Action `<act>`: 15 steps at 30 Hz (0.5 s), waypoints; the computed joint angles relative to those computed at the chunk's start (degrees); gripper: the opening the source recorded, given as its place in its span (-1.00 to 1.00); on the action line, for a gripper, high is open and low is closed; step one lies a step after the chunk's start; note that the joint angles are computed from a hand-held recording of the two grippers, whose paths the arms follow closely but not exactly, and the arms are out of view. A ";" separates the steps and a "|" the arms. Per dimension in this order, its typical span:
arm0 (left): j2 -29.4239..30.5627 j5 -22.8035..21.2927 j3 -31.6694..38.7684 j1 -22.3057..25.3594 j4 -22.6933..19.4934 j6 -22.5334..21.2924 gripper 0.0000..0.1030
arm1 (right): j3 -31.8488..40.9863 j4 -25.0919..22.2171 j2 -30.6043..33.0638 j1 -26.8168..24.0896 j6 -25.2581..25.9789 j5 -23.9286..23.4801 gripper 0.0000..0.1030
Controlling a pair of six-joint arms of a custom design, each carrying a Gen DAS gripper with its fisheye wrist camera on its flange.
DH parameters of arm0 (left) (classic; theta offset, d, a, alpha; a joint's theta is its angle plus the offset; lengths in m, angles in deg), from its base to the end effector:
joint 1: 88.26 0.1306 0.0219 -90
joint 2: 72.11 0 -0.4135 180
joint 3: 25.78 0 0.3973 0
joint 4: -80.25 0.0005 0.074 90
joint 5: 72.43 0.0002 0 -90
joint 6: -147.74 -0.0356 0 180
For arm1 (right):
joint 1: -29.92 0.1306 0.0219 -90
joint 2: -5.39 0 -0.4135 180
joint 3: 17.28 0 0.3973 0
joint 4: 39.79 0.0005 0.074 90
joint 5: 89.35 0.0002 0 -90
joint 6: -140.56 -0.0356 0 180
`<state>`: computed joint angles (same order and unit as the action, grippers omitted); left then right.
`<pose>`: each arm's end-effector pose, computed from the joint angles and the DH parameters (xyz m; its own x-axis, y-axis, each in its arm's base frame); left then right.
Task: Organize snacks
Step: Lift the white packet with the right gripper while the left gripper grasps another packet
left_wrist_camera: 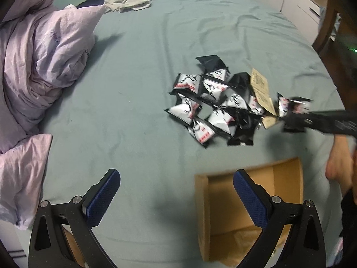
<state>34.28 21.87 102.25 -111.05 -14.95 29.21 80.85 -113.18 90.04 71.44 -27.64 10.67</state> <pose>0.4954 -0.2116 0.5687 -0.5830 0.7616 -0.2830 0.7789 0.6230 0.0720 0.3220 0.2762 0.5405 -0.7075 0.6610 -0.2499 0.5140 0.7240 0.4600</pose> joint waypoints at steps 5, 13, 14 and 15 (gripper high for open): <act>0.53 -4.52 -1.35 -2.51 5.62 -0.09 1.00 | -1.29 0.03 -4.47 2.74 -3.50 0.78 -0.27; 4.96 -8.74 -0.08 -5.22 5.74 -1.00 1.00 | -3.05 -1.69 -8.17 4.29 -5.93 1.70 -0.27; 6.14 -9.04 0.84 -5.23 4.44 -0.27 1.00 | -3.32 -1.78 -8.57 4.46 -6.29 1.68 -0.27; 6.75 -9.18 1.18 -5.23 3.82 0.31 0.98 | -3.76 -1.60 -8.92 4.45 -6.50 1.51 -0.27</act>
<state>41.04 12.68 103.43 -116.27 -11.13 29.52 77.09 -114.78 81.13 75.89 -34.14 12.18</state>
